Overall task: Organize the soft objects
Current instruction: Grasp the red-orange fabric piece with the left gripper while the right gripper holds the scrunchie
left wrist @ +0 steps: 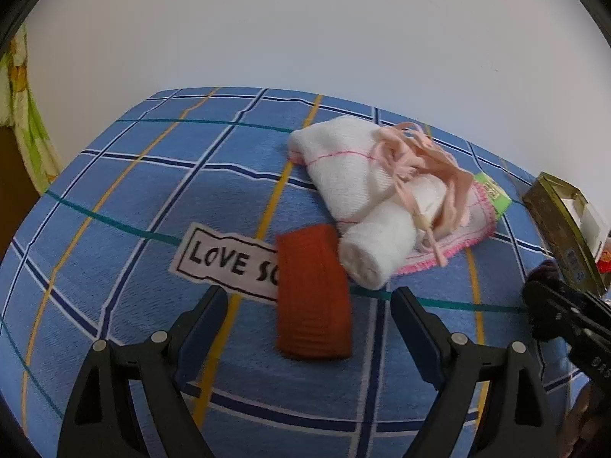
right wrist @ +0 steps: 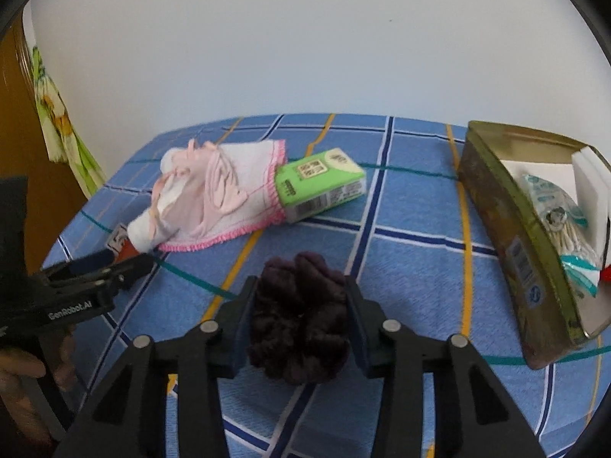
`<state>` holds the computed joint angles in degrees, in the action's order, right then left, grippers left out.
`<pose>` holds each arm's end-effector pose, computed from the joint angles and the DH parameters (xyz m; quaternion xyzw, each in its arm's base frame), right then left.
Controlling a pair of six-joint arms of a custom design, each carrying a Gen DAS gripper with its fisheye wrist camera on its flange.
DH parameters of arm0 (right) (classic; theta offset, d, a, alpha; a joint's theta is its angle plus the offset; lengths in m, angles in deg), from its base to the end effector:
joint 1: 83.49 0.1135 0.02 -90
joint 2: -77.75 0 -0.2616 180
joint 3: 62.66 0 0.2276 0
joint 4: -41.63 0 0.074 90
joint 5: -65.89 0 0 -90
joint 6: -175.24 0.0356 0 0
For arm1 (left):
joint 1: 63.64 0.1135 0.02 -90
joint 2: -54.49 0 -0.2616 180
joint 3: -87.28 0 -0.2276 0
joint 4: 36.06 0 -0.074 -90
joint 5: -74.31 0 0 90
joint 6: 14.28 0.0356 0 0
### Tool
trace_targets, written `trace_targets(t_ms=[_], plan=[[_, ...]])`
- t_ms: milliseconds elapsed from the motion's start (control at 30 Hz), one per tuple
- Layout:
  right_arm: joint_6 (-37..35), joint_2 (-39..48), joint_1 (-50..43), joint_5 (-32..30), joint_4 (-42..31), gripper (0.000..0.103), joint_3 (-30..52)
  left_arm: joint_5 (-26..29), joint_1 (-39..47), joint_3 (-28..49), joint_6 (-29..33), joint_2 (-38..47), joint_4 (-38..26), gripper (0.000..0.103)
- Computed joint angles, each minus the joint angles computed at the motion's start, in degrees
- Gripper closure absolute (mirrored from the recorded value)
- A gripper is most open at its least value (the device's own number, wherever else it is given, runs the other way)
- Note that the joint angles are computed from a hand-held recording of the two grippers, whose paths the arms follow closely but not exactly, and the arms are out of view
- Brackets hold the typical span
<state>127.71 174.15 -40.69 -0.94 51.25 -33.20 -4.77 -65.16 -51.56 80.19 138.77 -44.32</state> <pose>0.1533 0.1229 0.0742 0.0538 0.9402 0.0449 0.3333 0.2278 -0.0128 0.1331 0.0805 0.9365 -0.0813 0.3314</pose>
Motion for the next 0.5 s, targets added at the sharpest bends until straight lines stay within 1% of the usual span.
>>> trace_targets(t_ms=[33, 67, 100, 133, 200, 233, 267, 333, 400, 433, 500], plan=[[0.1, -0.5, 0.1, 0.0, 0.4, 0.06, -0.4, -1.0, 0.0, -0.1, -0.4, -0.2, 0.0, 0.015], [0.3, -0.9, 0.5, 0.4, 0.5, 0.06, -0.7, -1.5, 0.5, -0.2, -0.8, -0.4, 0.1, 0.022], [0.5, -1.1, 1.0, 0.7, 0.5, 0.06, -0.9, -1.8, 0.8, -0.4, -1.0, -0.2, 0.9, 0.033], [0.6, -1.2, 1.6, 1.2, 0.5, 0.06, -0.8, -2.0, 1.2, -0.4, -1.0, -0.2, 1.2, 0.037], [0.2, -1.0, 2.0, 1.7, 1.2, 0.059, -1.1, -2.5, 1.7, -0.5, -1.1, -0.4, 1.3, 0.051], [0.3, -1.0, 2.5, 2.2, 0.9, 0.059, -1.0, -1.9, 2.0, -0.6, -0.9, -0.6, 1.3, 0.055], [0.2, -1.1, 2.7, 2.3, 0.9, 0.059, -1.2, -1.4, 2.1, -0.6, -0.7, -0.5, 1.5, 0.064], [0.3, -0.7, 2.8, 2.5, 1.6, 0.059, -1.4, -3.4, 1.2, -0.9, -1.1, -0.9, 2.0, 0.064], [0.4, 0.7, 2.8, 2.8, 3.2, 0.059, -1.2, -3.8, 2.1, -2.0, -2.1, -2.5, 3.5, 0.064], [-0.4, 1.7, 3.0, 2.8, 9.4, 0.059, -3.3, -3.7, 3.0, -3.3, -2.9, -4.3, 5.5, 0.064], [-0.2, 2.4, 3.7, 4.1, 11.2, 0.059, -3.4, -6.0, 3.2, -5.7, -4.1, -7.5, 8.9, 0.064]])
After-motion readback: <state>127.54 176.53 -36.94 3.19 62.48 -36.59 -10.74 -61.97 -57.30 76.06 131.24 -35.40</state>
